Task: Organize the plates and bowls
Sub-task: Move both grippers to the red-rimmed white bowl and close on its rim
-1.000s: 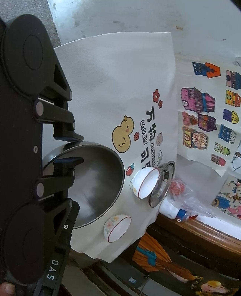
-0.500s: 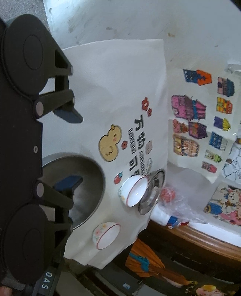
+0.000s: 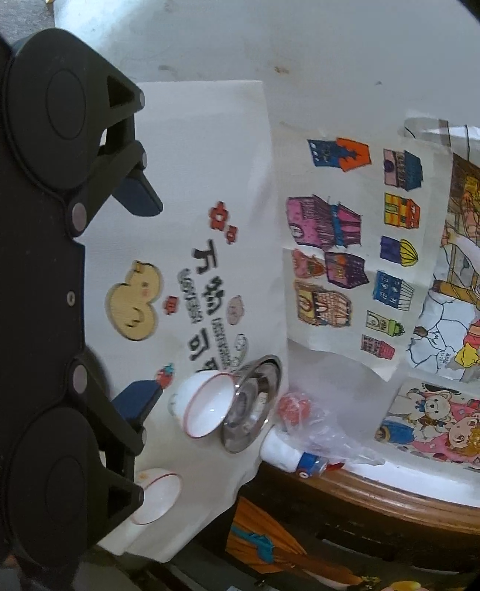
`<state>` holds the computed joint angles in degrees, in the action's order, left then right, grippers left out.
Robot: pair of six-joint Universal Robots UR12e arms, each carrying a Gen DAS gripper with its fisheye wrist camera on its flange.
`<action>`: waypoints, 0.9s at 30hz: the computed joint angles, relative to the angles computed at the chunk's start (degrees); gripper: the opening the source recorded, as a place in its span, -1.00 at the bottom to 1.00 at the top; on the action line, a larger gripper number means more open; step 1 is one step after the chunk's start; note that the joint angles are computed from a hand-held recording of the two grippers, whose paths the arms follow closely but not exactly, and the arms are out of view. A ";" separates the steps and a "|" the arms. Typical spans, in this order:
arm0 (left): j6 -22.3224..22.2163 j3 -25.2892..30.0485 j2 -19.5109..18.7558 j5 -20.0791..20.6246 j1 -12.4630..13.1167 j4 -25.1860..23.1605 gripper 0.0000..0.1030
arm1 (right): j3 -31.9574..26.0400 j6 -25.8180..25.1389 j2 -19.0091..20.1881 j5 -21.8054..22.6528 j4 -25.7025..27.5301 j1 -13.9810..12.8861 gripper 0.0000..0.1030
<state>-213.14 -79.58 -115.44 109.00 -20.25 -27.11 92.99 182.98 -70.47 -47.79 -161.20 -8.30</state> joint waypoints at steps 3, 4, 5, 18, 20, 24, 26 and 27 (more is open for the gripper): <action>0.16 2.27 -1.44 -0.06 0.26 -0.96 0.95 | -0.41 1.61 0.92 0.50 -2.79 -0.31 1.00; 0.43 3.08 -1.92 -0.38 0.37 -1.43 0.96 | -0.61 2.05 1.23 0.62 -3.72 -0.37 1.00; 0.85 3.97 -2.46 -0.81 0.49 -1.87 0.97 | -0.86 2.44 1.56 0.76 -4.59 -0.43 1.00; 4.56 13.84 -8.99 -3.10 1.63 -6.93 0.98 | -8.02 1.45 6.74 -3.47 -7.97 1.76 1.00; 4.71 14.74 -9.63 -3.59 1.92 -7.58 0.98 | -9.04 -0.14 7.34 -4.53 -6.40 2.28 1.00; 4.58 15.85 -10.56 -3.80 2.46 -8.18 0.98 | -10.84 -4.65 8.38 -9.42 -5.11 3.76 1.00; 4.07 16.46 -11.07 -3.79 2.71 -8.64 0.98 | -11.79 -6.92 8.90 -12.82 -4.60 4.68 1.00; 3.82 16.72 -11.29 -3.88 2.82 -8.77 0.98 | -12.23 -7.58 9.21 -14.14 -4.69 5.09 1.00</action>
